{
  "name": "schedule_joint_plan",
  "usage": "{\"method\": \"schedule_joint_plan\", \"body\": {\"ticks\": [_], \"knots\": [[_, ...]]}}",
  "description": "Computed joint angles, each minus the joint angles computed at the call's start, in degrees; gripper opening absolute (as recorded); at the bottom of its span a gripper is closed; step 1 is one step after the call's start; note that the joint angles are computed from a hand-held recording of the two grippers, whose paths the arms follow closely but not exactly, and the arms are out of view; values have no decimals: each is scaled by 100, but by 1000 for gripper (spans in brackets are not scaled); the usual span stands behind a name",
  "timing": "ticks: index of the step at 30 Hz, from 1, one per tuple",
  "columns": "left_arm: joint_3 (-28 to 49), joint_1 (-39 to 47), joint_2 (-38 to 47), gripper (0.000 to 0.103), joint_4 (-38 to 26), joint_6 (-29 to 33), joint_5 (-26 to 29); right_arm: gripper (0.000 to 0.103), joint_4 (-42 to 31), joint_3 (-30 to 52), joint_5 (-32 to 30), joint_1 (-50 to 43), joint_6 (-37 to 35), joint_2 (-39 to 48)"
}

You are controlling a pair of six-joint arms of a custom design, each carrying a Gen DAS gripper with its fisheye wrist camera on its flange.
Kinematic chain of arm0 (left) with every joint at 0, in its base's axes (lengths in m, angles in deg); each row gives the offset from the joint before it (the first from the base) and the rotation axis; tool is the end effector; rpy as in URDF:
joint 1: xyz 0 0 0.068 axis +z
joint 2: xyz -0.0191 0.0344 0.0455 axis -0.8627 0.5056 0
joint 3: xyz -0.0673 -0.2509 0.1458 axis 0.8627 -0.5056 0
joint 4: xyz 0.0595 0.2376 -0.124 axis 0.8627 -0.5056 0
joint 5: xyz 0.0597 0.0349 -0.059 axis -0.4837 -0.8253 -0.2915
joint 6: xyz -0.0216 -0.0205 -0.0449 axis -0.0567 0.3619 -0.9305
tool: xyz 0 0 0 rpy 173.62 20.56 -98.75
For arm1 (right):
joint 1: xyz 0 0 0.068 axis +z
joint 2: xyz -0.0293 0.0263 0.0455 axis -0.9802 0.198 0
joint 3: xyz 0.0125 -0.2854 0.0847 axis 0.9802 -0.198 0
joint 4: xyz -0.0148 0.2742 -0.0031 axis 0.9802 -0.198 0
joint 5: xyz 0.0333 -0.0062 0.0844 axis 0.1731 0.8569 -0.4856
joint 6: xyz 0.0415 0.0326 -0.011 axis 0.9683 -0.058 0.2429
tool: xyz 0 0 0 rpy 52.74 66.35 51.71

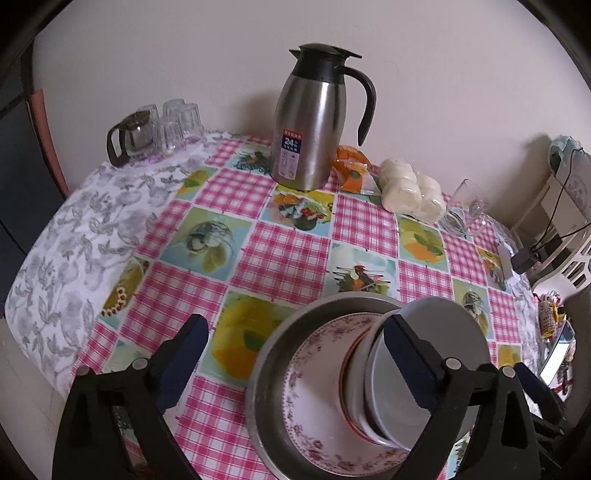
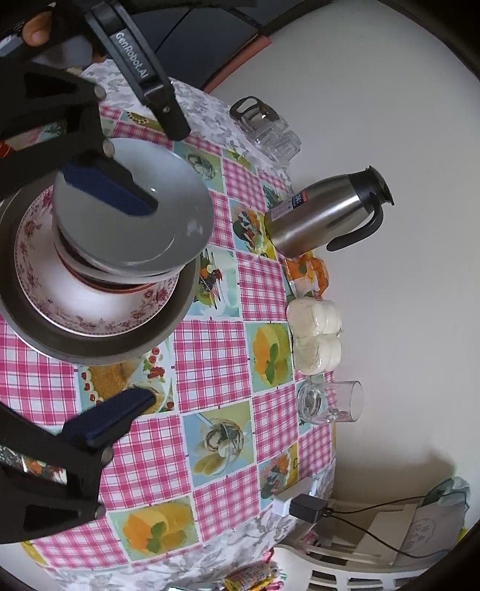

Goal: Organize plates and bowls

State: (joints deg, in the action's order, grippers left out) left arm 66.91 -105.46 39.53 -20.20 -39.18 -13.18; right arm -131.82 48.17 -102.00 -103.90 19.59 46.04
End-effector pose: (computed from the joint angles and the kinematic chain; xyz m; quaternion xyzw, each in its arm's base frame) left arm 0.1708 -0.1529 0.2868 -0.1647 0.9386 -0.0265 0.3020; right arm 0.1813 -0.0671 0.2804 -0.0102 0.9544 0.1489 0.2586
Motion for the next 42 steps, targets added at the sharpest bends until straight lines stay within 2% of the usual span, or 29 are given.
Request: {"method": "schedule_joint_plan", "body": {"ticks": [10, 14, 19, 29, 32, 42], "knots": [[-334, -591, -317, 98, -121, -401, -252, 103, -237, -420, -214, -676, -802, -472], [-445, -1058, -447, 98, -418, -865, -541, 103, -655, -536, -594, -1278, -1397, -692], [-699, -1537, -778, 98, -497, -1386, -693, 103, -1163, -692, -868, -1962, -2195, -998], [-707, -2577, -385, 98, -1400, -2776, -963, 103, -1426, -1124, -647, -2707, -3147, -1178], [-772, -2741, -311, 98, -1474, -2973, -863, 103, -1459, -1218, -601, -2916, -3412, -1206], [-931, -2970, 150, 97, -1260, -2933, -313, 103, -1473, -1471, -427, -3358, -3957, -1270]]}}
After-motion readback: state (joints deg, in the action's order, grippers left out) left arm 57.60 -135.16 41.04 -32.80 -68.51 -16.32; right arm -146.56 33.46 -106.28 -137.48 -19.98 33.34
